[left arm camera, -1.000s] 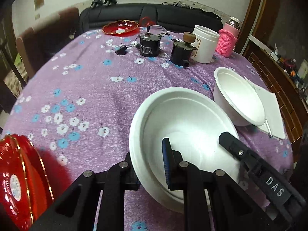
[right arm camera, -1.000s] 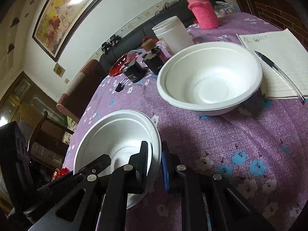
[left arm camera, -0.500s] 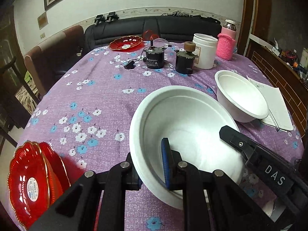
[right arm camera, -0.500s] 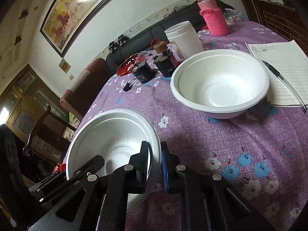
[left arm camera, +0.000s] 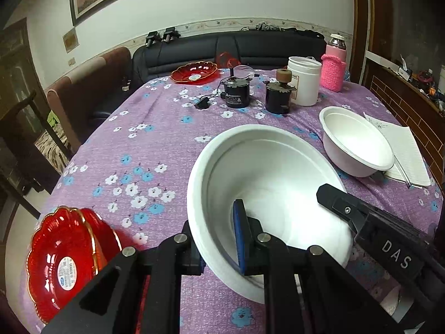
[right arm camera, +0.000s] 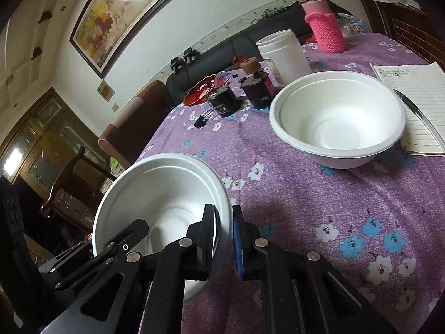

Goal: Organize plates and bowls

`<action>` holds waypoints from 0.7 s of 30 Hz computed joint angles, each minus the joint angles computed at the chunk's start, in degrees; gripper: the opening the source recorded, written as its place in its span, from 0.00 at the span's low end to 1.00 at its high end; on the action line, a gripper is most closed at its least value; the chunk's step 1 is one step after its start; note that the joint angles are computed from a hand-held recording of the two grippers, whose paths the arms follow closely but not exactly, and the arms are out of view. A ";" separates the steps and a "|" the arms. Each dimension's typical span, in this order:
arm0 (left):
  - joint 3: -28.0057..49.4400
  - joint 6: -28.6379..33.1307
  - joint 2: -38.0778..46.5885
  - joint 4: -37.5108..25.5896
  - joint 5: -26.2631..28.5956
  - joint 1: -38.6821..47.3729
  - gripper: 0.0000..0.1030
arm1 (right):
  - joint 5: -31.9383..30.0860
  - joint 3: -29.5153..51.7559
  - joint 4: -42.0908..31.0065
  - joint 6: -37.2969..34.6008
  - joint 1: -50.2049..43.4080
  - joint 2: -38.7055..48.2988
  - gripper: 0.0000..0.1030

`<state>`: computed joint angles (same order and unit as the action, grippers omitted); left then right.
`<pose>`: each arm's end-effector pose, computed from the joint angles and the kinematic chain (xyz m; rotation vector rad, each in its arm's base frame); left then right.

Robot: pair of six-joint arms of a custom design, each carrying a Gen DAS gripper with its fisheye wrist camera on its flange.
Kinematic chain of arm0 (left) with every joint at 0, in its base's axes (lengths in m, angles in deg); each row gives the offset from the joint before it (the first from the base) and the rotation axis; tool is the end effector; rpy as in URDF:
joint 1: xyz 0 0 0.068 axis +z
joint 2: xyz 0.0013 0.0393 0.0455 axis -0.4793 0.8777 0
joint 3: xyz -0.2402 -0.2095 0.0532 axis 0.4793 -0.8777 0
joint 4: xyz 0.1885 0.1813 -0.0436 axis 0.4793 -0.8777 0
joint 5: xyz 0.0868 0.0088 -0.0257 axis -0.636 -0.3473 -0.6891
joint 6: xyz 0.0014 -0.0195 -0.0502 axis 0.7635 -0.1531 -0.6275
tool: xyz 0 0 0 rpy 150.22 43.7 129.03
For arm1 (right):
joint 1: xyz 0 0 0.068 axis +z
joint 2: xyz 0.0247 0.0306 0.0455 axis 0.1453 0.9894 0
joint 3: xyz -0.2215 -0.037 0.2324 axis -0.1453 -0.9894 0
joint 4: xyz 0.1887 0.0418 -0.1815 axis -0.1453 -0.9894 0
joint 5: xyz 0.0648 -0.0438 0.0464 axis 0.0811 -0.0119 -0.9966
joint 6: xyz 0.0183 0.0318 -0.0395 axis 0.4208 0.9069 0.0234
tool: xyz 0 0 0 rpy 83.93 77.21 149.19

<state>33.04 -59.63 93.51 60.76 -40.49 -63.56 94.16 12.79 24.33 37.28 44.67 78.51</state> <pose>0.2121 -0.1402 0.1013 0.5369 2.3003 -0.1161 0.1687 0.1082 0.0659 0.5472 2.1394 0.5035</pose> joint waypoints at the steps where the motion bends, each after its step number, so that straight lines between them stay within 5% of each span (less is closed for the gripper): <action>1: -0.13 0.08 -0.16 -0.01 -0.13 0.05 0.15 | 0.14 0.15 -0.23 -0.13 0.36 -0.17 0.13; 13: -4.45 -0.31 -6.13 -1.08 -1.03 2.20 0.15 | 4.02 1.98 -3.86 -0.75 6.03 -2.81 0.14; 21: -8.66 0.66 -15.02 -3.08 0.56 5.10 0.16 | 12.16 4.13 -13.59 0.55 14.01 -10.55 0.14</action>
